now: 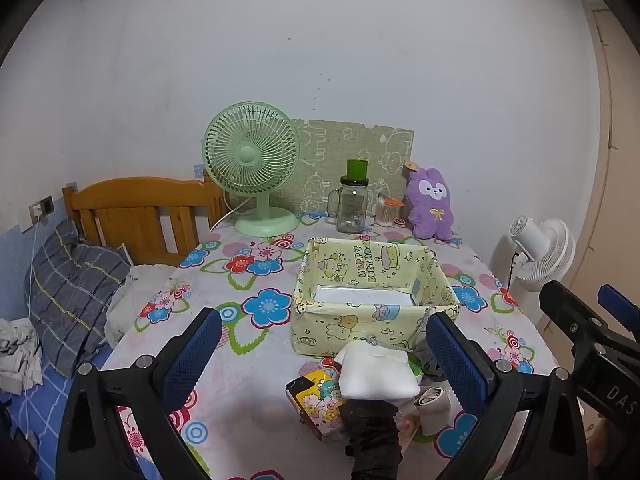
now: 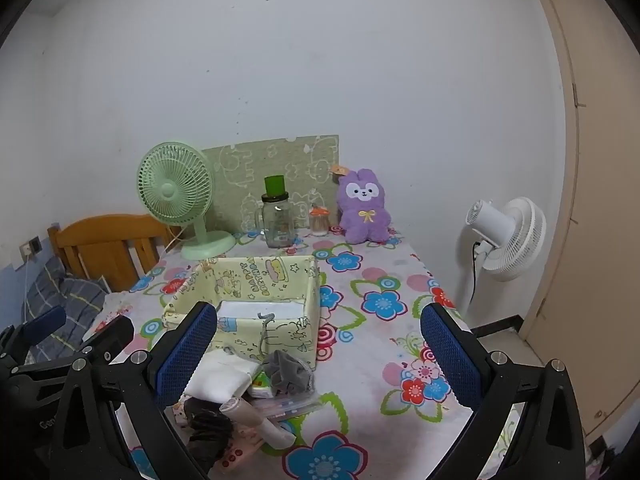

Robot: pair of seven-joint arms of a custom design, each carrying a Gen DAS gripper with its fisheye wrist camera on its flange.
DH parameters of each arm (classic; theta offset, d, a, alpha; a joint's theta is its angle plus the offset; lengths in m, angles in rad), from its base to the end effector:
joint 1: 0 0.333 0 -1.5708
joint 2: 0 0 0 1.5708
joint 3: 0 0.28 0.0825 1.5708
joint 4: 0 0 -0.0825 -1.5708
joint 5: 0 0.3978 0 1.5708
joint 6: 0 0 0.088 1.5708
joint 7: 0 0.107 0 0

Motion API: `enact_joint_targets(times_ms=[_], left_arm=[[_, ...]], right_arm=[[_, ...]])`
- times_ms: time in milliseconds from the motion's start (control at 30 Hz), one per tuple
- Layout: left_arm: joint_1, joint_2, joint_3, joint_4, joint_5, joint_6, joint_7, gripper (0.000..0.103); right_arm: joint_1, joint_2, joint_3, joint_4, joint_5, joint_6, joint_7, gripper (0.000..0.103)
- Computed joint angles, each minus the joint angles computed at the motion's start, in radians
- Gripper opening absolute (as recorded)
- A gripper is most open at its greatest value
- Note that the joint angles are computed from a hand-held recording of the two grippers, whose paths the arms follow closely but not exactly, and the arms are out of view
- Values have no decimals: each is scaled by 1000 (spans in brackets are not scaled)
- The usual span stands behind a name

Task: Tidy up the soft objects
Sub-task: 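Move both tools toward the pile of soft items before the box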

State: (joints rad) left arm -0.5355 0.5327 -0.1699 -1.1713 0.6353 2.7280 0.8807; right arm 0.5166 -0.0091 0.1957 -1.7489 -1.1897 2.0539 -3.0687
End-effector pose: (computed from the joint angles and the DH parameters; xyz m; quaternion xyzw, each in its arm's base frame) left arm 0.5838 -0.4758 0.5793 -0.4765 0.7077 -0.4521 0.2605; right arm 0.4929 0.3602 0.5869 -0.4275 0.7197 -0.4417 0.3228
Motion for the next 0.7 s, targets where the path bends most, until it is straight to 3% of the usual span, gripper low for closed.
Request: enact_joint_targets(times_ms=[700], left_arm=[[-8,-8,5,-14,16,3,-21,103]], right_arm=[[-2,-8,3,-10,7,-14,7,103]])
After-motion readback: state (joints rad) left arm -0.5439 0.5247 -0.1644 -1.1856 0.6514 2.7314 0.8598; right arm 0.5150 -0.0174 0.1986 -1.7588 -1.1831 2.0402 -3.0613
